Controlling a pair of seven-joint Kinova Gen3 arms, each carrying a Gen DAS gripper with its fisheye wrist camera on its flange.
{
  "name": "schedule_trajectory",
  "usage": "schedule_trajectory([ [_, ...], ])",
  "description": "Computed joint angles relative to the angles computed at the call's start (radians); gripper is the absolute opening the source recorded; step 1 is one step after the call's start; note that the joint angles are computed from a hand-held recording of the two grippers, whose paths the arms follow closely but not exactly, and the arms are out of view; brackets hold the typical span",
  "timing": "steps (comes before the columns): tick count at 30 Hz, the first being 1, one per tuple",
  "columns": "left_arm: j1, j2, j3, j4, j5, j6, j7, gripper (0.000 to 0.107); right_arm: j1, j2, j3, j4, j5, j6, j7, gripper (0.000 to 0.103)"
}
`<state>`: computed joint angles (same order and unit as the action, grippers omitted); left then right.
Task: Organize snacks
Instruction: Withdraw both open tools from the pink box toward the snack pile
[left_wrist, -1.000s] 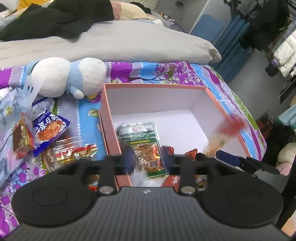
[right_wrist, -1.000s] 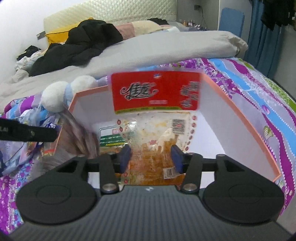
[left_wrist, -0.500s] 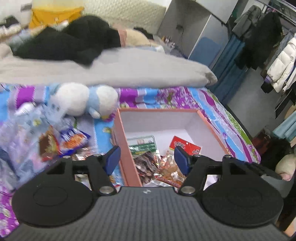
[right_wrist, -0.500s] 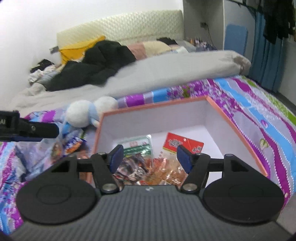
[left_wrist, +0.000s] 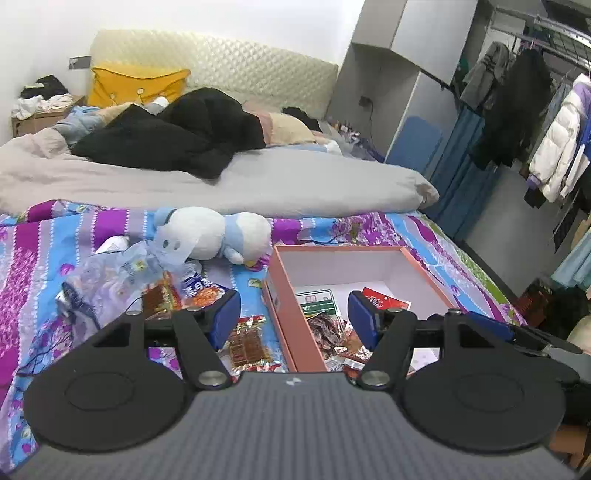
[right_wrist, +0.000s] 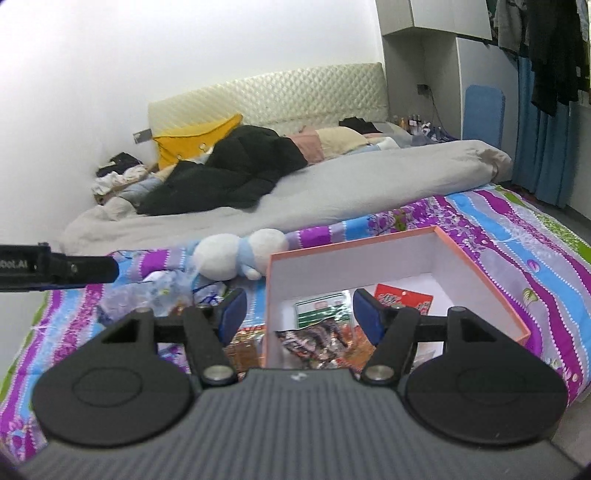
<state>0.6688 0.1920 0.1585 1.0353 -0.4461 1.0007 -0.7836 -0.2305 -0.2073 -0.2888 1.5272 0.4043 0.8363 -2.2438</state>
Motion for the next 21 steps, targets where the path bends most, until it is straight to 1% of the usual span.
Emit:
schedule_trajectory([
  [3, 0.007, -0.060, 0.002, 0.087, -0.029, -0.031, 0.056, 0.069, -0.005, -0.016, -0.024, 0.014, 0.016, 0.000, -0.014, 0.066],
  [5, 0.004, -0.100, 0.018, 0.145, -0.066, -0.046, 0.096, 0.069, -0.008, -0.028, -0.031, 0.025, 0.011, -0.011, -0.021, 0.066],
  [8, -0.005, -0.150, 0.056, 0.212, -0.139, -0.033, 0.155, 0.069, -0.004, -0.048, -0.059, 0.042, 0.017, -0.016, -0.044, 0.066],
  [13, -0.039, -0.215, 0.133, 0.304, -0.216, -0.005, 0.245, 0.069, 0.001, -0.079, -0.105, 0.079, 0.016, -0.022, -0.069, 0.066],
  [17, -0.087, -0.267, 0.174, 0.372, -0.202, -0.026, 0.274, 0.069, 0.000, -0.098, -0.130, 0.107, 0.001, -0.025, -0.077, 0.066],
  [21, -0.132, -0.311, 0.210, 0.429, -0.184, -0.041, 0.265, 0.069, 0.001, -0.117, -0.144, 0.139, -0.028, -0.037, -0.087, 0.066],
])
